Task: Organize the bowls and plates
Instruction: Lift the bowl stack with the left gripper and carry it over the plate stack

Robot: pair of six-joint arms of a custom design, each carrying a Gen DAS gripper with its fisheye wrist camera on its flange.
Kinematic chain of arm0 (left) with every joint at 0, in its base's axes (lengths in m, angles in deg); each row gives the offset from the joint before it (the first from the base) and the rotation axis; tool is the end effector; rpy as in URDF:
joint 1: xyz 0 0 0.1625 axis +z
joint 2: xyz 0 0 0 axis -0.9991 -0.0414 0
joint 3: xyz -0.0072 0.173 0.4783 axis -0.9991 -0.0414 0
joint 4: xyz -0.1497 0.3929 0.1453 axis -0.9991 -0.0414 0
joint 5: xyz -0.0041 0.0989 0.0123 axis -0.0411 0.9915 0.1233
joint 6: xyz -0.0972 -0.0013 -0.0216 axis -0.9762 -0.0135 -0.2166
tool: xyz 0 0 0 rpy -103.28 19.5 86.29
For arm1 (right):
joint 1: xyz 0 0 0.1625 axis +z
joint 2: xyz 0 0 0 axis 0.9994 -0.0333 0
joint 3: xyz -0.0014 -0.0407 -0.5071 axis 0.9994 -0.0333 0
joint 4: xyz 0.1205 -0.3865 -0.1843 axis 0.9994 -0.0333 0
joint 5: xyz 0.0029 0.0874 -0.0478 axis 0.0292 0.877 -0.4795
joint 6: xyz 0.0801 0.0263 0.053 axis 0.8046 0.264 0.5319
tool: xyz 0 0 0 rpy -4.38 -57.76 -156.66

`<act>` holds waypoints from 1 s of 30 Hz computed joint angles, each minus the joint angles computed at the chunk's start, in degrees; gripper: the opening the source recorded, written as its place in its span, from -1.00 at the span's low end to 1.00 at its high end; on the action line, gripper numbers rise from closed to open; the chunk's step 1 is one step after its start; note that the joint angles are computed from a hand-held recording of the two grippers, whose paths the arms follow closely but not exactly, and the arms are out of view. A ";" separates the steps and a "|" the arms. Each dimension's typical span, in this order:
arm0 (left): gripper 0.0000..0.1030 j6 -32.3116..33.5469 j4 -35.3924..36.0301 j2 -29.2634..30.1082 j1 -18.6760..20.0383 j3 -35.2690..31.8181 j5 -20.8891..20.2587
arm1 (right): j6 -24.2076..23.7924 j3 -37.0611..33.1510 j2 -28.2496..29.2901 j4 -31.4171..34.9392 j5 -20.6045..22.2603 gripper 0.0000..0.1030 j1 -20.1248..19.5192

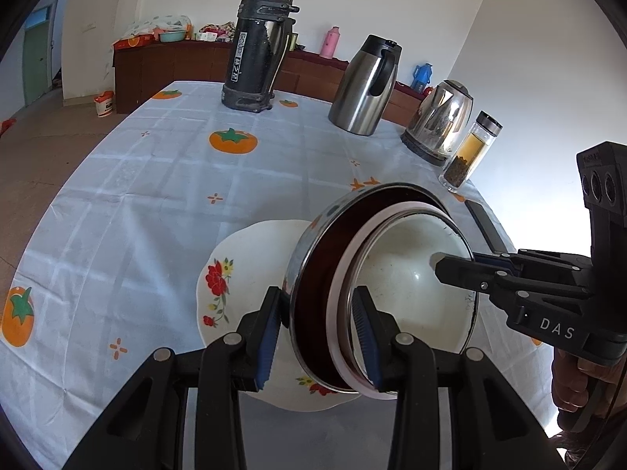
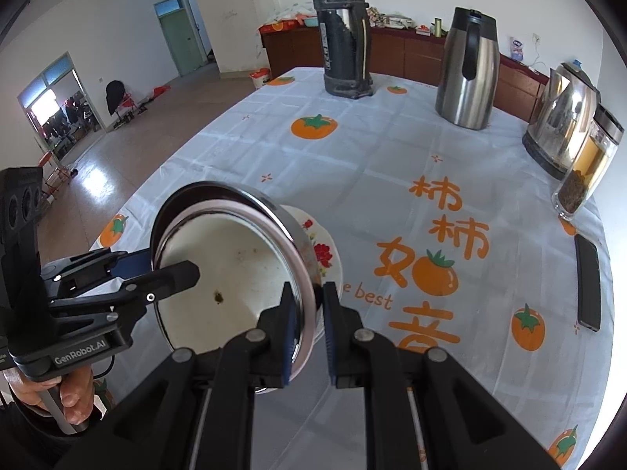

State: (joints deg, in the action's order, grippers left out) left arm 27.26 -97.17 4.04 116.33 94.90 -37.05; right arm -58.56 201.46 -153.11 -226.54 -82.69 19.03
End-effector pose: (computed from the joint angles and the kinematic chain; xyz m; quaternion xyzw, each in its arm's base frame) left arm -0.2509 -0.3629 0.1446 0.1938 0.9175 -0.2865 0.1962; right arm 0.2084 -0.3933 0.1931 0.2525 -0.9070 0.2148 0.2598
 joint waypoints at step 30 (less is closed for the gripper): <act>-0.24 -0.70 3.97 -3.35 1.21 0.95 0.65 | 0.96 -1.86 3.59 2.95 -1.01 -0.75 1.18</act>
State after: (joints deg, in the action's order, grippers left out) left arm 26.55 -93.20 0.69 117.54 95.85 -36.40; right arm -57.60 199.59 -149.52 -223.59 -83.70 20.20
